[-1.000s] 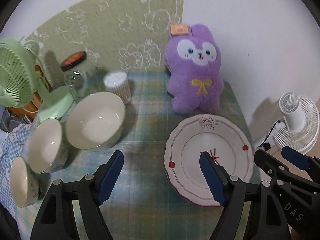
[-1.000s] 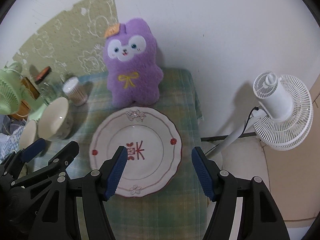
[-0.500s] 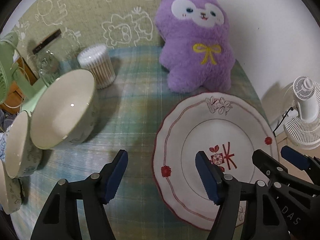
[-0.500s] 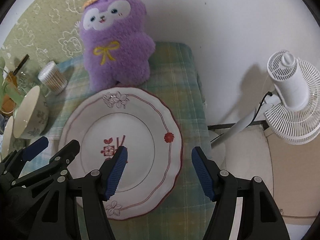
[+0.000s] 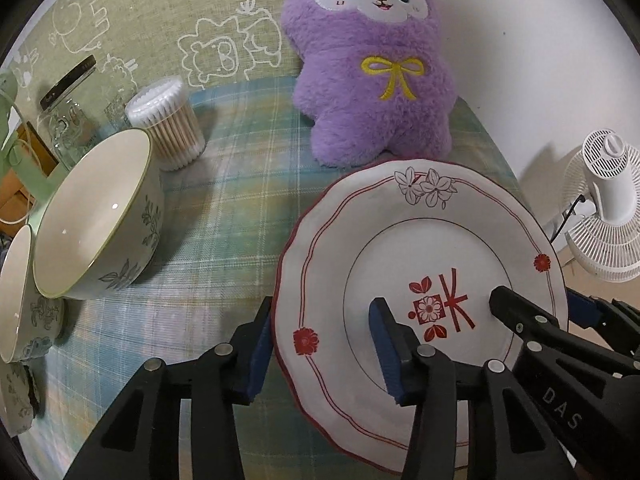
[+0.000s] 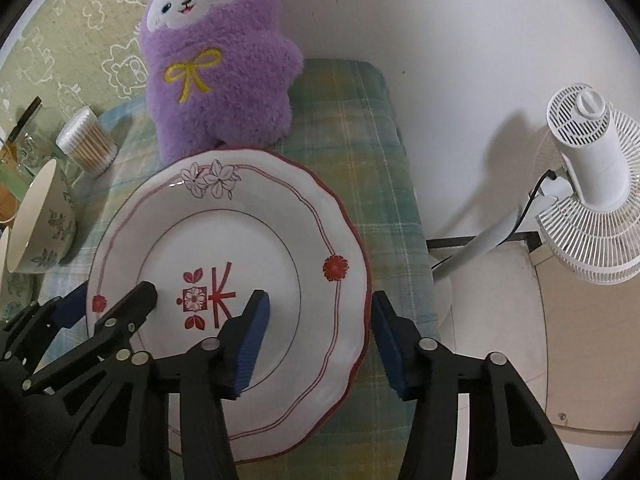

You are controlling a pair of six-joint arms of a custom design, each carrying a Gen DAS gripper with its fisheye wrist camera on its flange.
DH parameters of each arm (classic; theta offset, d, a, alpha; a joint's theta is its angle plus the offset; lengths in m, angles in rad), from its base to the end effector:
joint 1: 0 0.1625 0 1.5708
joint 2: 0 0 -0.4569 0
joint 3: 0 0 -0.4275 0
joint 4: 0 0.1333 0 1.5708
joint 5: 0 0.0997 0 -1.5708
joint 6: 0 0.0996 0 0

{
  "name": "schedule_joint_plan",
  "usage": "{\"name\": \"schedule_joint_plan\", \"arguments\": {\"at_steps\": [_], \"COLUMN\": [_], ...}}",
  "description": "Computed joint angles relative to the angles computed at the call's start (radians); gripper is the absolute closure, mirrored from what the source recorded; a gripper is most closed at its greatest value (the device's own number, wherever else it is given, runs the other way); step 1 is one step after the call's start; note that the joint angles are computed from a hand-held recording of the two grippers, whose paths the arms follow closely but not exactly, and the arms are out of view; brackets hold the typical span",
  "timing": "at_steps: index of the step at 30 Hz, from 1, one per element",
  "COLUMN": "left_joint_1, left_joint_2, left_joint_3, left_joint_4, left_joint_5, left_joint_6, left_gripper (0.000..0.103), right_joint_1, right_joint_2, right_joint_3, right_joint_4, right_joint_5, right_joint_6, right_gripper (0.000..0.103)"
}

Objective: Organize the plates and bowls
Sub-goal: 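Lift the red-rimmed plate with both grippers and carry it toward the plate stack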

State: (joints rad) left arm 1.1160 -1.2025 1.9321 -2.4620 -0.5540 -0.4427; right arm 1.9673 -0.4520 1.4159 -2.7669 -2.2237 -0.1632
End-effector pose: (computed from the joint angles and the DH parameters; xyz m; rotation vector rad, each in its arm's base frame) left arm -0.0633 -0.6258 0.2681 -0.0858 2.1965 -0.6911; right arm 0.3645 -0.6822 -0.0431 0.5940 -2.4231 0.3870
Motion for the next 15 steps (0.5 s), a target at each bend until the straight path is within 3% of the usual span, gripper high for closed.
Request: {"name": "schedule_joint_plan", "arguments": {"at_steps": [5, 9, 15], "left_joint_1": [0.002, 0.003, -0.029], "left_joint_2": [0.000, -0.006, -0.046], "left_joint_3": [0.001, -0.013, 0.051], "left_joint_4": [-0.012, 0.048, 0.056], "left_joint_5": [0.008, 0.005, 0.017], "left_joint_6": [0.026, 0.002, -0.023], "left_gripper": [0.056, 0.056, 0.056], "right_joint_1": [0.001, 0.003, 0.014], "right_joint_2": [0.009, 0.006, -0.010], "right_joint_3": [-0.009, -0.009, 0.014], "right_joint_4": [-0.011, -0.001, 0.021], "right_joint_5": [0.000, -0.004, -0.014], "right_joint_6": [-0.007, 0.006, 0.026], "right_gripper": [0.052, 0.055, 0.056]}}
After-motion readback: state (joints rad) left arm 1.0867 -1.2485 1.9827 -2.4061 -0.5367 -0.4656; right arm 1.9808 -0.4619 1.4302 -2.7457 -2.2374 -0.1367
